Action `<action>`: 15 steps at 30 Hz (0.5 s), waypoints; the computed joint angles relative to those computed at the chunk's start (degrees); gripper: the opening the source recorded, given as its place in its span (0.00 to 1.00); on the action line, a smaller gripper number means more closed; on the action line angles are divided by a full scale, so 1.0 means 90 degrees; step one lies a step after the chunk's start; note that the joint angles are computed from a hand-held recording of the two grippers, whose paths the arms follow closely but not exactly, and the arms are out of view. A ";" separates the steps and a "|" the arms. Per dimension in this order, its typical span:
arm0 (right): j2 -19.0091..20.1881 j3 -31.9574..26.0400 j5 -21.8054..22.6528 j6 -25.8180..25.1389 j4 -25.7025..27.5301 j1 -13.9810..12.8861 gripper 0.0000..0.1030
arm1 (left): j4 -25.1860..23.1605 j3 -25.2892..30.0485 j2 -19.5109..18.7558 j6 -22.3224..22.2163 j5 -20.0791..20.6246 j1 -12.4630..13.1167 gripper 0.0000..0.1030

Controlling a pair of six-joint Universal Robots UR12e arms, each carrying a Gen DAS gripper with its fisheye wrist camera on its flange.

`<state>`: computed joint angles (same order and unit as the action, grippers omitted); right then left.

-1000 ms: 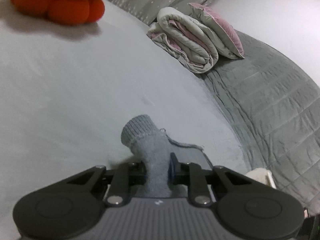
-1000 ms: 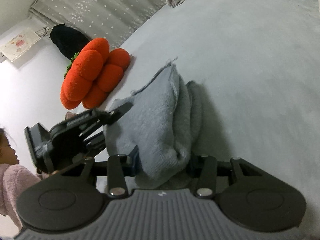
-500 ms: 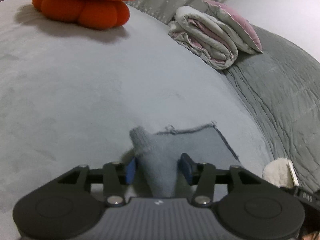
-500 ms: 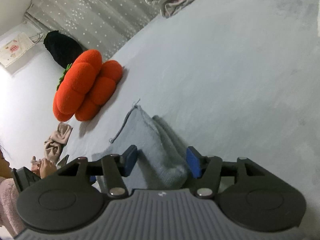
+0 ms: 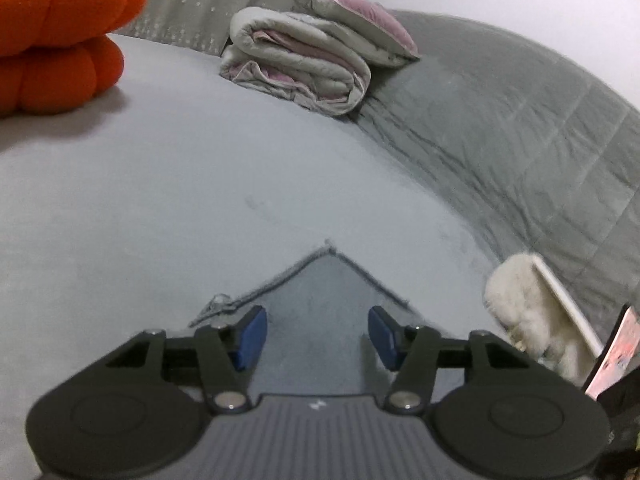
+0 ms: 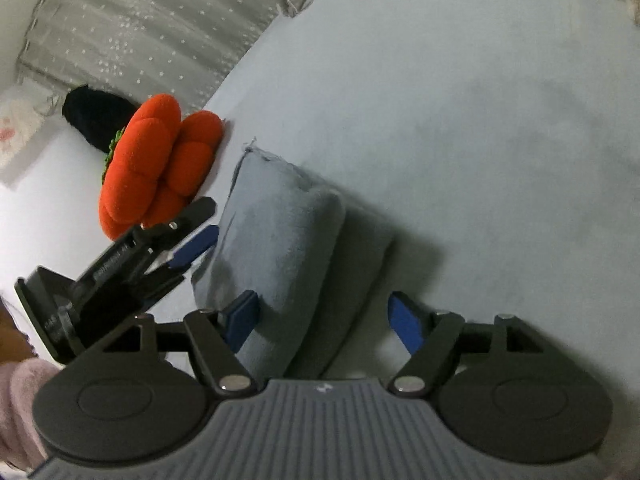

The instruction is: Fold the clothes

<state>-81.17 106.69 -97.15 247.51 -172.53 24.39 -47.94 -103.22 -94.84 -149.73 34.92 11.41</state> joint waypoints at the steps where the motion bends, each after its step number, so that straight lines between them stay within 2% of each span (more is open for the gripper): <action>1: 0.0023 0.0034 0.0080 0.0115 -0.0134 -0.0023 0.73 | 0.0137 -0.0042 -0.0011 -0.0085 0.0056 -0.0009 0.56; 4: 0.0128 0.0073 0.0090 0.0400 -0.0572 -0.0080 0.73 | 0.0589 -0.0183 -0.0039 -0.0347 0.0148 -0.0018 0.57; 8: 0.0289 0.0055 -0.0186 0.0611 -0.1044 -0.0073 0.73 | 0.0904 -0.0228 -0.0026 -0.0710 0.0328 0.0008 0.58; 15: 0.0371 -0.0131 -0.0502 0.0629 -0.0885 0.0013 0.74 | 0.1037 -0.0098 -0.0108 -0.1621 0.0762 0.0037 0.61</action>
